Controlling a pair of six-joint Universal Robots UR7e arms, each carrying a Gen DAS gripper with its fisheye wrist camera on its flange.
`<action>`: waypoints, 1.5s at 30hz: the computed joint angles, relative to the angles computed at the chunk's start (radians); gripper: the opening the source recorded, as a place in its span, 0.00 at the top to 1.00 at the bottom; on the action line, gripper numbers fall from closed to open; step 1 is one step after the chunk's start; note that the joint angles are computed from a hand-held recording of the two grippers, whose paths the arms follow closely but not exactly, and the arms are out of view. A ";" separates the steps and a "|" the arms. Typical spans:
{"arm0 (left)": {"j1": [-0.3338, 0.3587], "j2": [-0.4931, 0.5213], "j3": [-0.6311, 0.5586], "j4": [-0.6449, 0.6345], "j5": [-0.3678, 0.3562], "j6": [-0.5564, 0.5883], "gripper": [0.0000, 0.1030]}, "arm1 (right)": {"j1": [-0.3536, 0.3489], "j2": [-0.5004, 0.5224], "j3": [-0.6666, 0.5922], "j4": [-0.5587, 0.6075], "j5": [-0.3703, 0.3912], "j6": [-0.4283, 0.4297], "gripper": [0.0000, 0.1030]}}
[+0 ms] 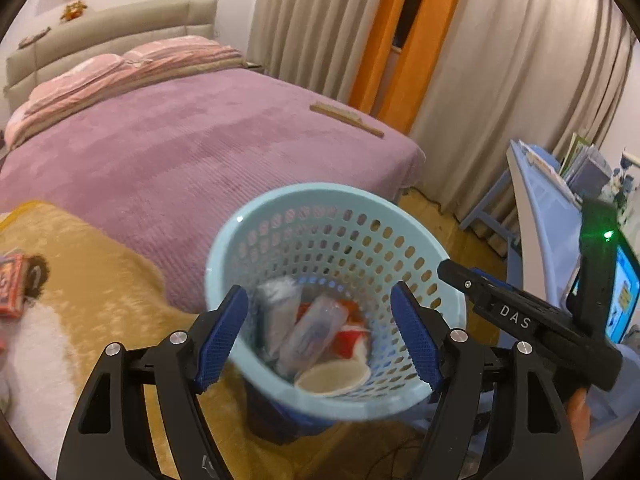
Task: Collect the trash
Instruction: 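Release the bottle and red cup into the wastebasket with both tools, then grasp the white-and-pink spray can with the left tool while the right tool grasps the white milk carton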
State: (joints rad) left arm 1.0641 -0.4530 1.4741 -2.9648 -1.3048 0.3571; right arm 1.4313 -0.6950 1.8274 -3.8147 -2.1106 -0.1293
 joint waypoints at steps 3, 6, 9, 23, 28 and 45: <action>0.012 -0.047 0.049 -0.031 -0.020 -0.001 0.30 | 0.022 0.001 0.011 -0.014 -0.006 -0.013 0.50; 0.025 -0.102 0.110 -0.070 -0.038 0.003 0.30 | 0.049 0.003 0.018 -0.035 -0.009 -0.034 0.50; 0.034 -0.154 0.166 -0.105 -0.052 0.011 0.30 | 0.083 0.008 0.024 -0.054 -0.011 -0.057 0.50; 0.129 -0.400 0.365 -0.250 -0.049 0.021 0.24 | 0.242 0.128 -0.080 0.016 -0.018 -0.135 0.44; 0.193 -0.464 0.379 -0.278 -0.031 -0.006 0.18 | 0.280 0.206 -0.147 0.045 -0.005 -0.164 0.32; 0.343 -0.430 0.179 -0.055 0.030 0.041 0.17 | 0.310 0.380 -0.356 0.247 0.037 -0.199 0.31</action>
